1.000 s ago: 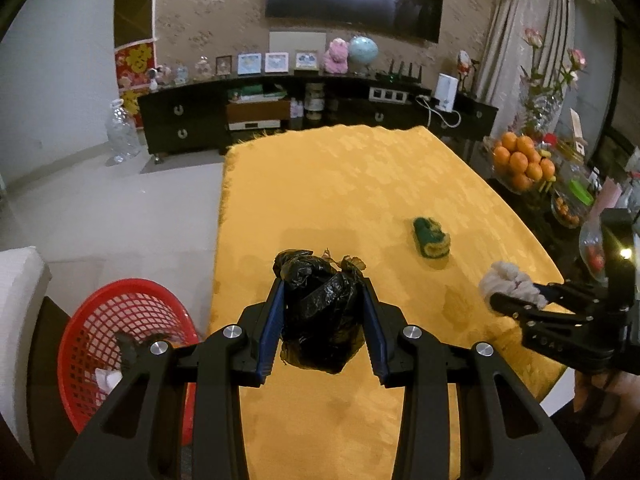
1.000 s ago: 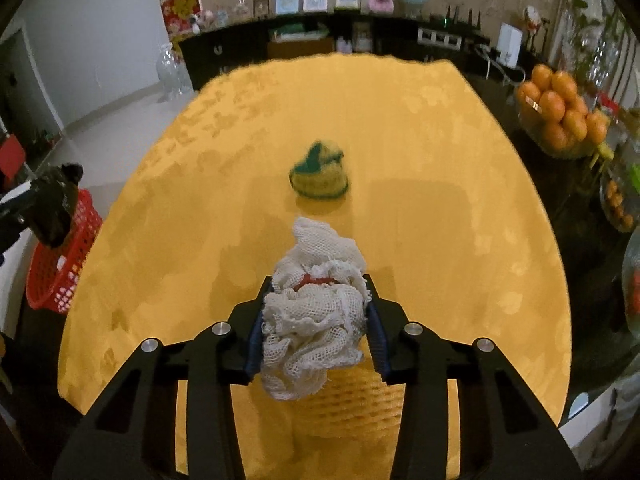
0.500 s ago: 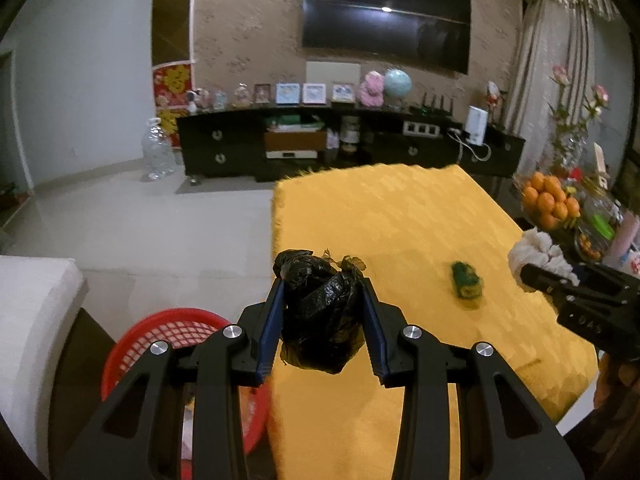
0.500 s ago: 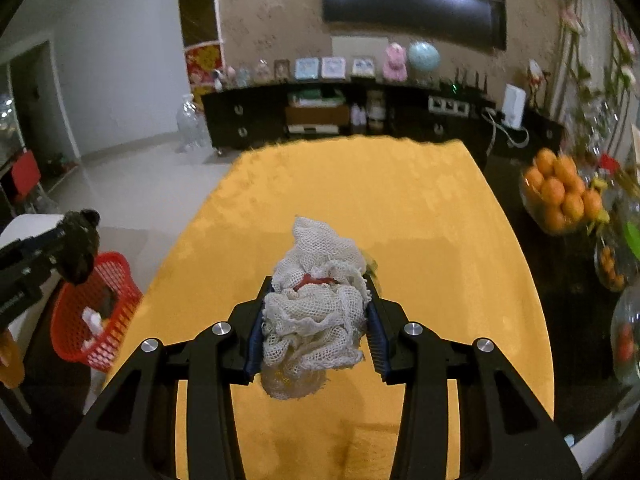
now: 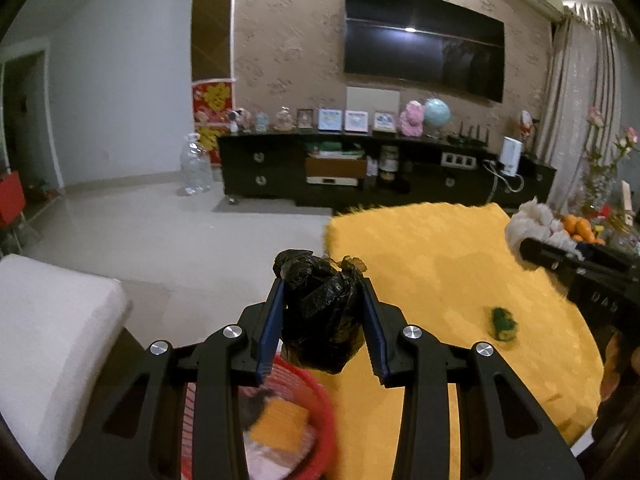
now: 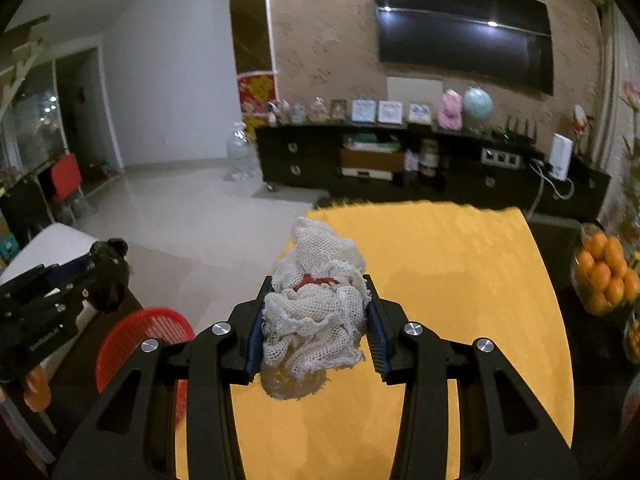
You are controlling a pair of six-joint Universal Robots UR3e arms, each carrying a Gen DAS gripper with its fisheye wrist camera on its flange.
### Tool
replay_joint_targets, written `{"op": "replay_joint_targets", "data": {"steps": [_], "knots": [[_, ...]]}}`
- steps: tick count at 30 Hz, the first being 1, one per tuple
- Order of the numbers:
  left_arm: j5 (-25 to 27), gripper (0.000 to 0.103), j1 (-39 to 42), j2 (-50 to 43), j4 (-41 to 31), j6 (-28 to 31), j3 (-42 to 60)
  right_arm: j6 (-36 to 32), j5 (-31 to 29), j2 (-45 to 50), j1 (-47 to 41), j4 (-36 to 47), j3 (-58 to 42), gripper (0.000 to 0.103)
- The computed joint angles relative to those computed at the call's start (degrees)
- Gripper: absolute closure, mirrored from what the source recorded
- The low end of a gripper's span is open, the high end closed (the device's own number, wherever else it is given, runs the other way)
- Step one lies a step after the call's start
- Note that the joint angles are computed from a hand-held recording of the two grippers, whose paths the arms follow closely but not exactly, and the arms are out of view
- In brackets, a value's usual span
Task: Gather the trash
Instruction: 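Carry the black bag and white tissue over the red wastebasket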
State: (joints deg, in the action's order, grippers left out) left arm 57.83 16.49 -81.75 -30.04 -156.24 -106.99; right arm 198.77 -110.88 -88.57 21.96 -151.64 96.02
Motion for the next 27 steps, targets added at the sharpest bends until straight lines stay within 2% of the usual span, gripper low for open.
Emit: {"op": "replay_joint_targets", "data": {"steps": [4, 8, 12, 27], "knots": [[1.6, 0.068, 1.3, -1.9, 0.6, 0.0, 2.3, -3.0, 1.8, 3.0, -0.9, -2.2, -4.0, 0.062], [1.2, 0.068, 4.1, -4.4, 1.1, -1.2, 2.6, -3.7, 4.9, 3.8, -3.2, -5.6, -2.5, 0.062], [1.8, 0.068, 5.5, -6.4, -1.2, -1.4, 3.3, -2.4, 7.7, 7.1, -3.9, -3.9, -4.7, 0.062], [5.2, 0.068, 9.0, -5.9, 0.7, 2.0, -0.6, -1.6, 9.7, 21.1, 4.1, 1.7, -21.6, 0.062]]}}
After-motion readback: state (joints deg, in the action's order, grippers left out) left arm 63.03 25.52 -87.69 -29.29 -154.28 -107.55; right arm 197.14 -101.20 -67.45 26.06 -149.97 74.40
